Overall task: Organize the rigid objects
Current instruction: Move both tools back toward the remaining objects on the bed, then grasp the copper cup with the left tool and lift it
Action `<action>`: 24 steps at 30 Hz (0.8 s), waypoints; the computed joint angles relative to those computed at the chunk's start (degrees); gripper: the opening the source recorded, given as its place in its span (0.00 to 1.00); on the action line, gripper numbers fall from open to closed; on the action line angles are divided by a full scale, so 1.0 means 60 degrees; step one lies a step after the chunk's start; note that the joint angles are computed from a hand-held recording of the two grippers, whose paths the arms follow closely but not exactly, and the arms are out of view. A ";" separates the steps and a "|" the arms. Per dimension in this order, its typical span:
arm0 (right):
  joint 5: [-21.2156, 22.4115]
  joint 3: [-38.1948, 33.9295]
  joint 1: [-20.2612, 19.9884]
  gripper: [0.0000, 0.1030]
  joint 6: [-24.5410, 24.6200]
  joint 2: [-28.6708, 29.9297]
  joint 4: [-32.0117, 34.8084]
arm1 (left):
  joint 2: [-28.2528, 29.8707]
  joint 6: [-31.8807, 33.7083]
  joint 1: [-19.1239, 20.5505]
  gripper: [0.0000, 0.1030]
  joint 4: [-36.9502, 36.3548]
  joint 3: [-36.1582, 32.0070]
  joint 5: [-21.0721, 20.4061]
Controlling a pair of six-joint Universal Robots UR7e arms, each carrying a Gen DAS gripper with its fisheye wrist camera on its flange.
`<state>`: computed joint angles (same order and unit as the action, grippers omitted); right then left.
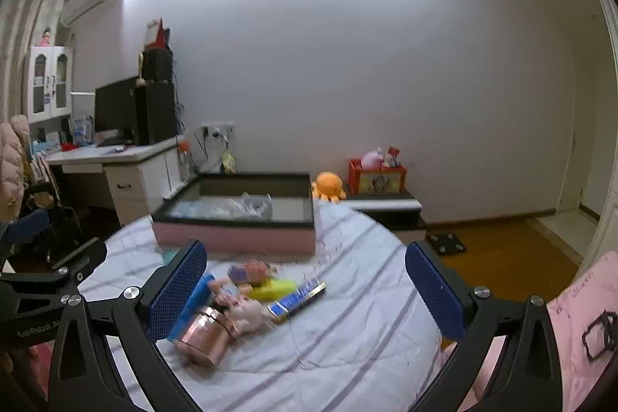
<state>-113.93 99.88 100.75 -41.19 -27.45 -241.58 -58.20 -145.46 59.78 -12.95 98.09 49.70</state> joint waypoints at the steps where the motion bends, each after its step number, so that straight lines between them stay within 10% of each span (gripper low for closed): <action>1: -0.0075 -0.0023 -0.0075 1.00 0.0107 0.0009 0.0176 | 0.0210 -0.0253 0.0082 1.00 0.0357 -0.0215 -0.0015; 9: -0.0423 -0.0129 -0.0627 1.00 0.0785 -0.0001 0.1076 | 0.1210 -0.0960 0.0148 0.99 0.1375 -0.0648 0.0556; 20: -0.0336 0.0044 -0.1307 1.00 0.1385 -0.0347 0.1903 | 0.2690 -0.1253 -0.0045 0.47 0.2762 -0.2004 0.0015; 24: -0.0171 0.0080 -0.1474 1.00 0.1536 -0.0449 0.2236 | 0.2953 -0.1021 -0.0159 0.46 0.2656 -0.2144 -0.0419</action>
<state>-114.96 100.36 91.90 -31.98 -30.14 -228.16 -40.48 -151.59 58.82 2.98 85.23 47.19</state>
